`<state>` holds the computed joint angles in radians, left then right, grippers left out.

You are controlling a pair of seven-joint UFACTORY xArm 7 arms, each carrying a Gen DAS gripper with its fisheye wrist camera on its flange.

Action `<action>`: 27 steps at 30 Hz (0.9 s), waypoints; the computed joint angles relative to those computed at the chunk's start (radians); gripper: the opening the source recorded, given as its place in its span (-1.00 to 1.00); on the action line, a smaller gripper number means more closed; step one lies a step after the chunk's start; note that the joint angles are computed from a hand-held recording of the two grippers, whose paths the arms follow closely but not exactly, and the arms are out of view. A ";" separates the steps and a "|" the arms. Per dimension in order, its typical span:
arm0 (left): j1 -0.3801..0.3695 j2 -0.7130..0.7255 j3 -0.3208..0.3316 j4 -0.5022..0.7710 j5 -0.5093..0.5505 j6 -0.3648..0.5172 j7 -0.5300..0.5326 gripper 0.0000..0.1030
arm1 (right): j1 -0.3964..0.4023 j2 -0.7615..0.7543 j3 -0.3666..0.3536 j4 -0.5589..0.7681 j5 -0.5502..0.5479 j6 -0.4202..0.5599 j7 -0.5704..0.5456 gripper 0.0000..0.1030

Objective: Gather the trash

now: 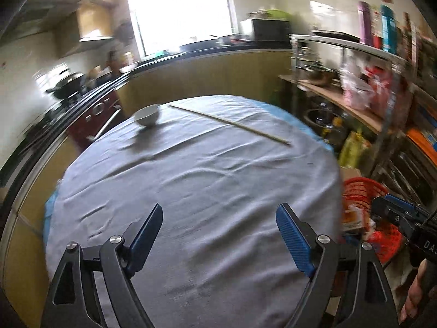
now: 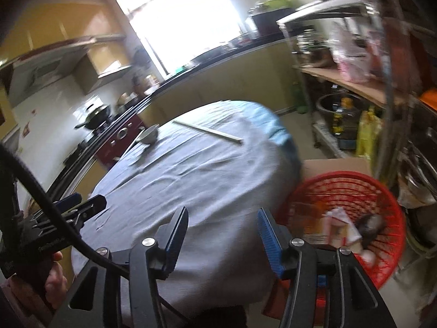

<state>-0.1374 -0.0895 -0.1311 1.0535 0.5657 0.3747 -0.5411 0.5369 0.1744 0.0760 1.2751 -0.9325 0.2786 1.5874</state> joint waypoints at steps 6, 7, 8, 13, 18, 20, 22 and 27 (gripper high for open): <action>0.065 -0.041 0.024 -0.060 0.045 0.011 -0.080 0.67 | 0.050 0.166 0.017 0.210 0.125 0.031 -0.194 0.15; 0.079 -0.051 0.026 -0.072 0.059 0.012 -0.099 0.67 | 0.064 0.193 0.015 0.248 0.143 0.041 -0.218 0.15; 0.094 -0.060 0.026 -0.083 0.076 0.013 -0.119 0.67 | 0.074 0.210 0.010 0.269 0.158 0.044 -0.237 0.15; 0.149 -0.099 0.025 -0.126 0.119 0.007 -0.164 0.67 | 0.126 0.308 -0.001 0.411 0.253 0.087 -0.351 0.16; 0.188 -0.146 0.023 -0.169 0.114 -0.012 -0.159 0.67 | 0.179 0.372 -0.023 0.521 0.332 0.122 -0.445 0.17; 0.209 -0.168 0.014 -0.187 0.121 -0.017 -0.167 0.67 | 0.203 0.393 -0.037 0.561 0.358 0.139 -0.479 0.17; 0.223 -0.188 0.008 -0.203 0.117 -0.023 -0.169 0.67 | 0.226 0.408 -0.052 0.591 0.383 0.151 -0.507 0.17; 0.255 -0.247 -0.016 -0.244 0.103 -0.025 -0.159 0.67 | 0.279 0.411 -0.093 0.616 0.398 0.178 -0.524 0.17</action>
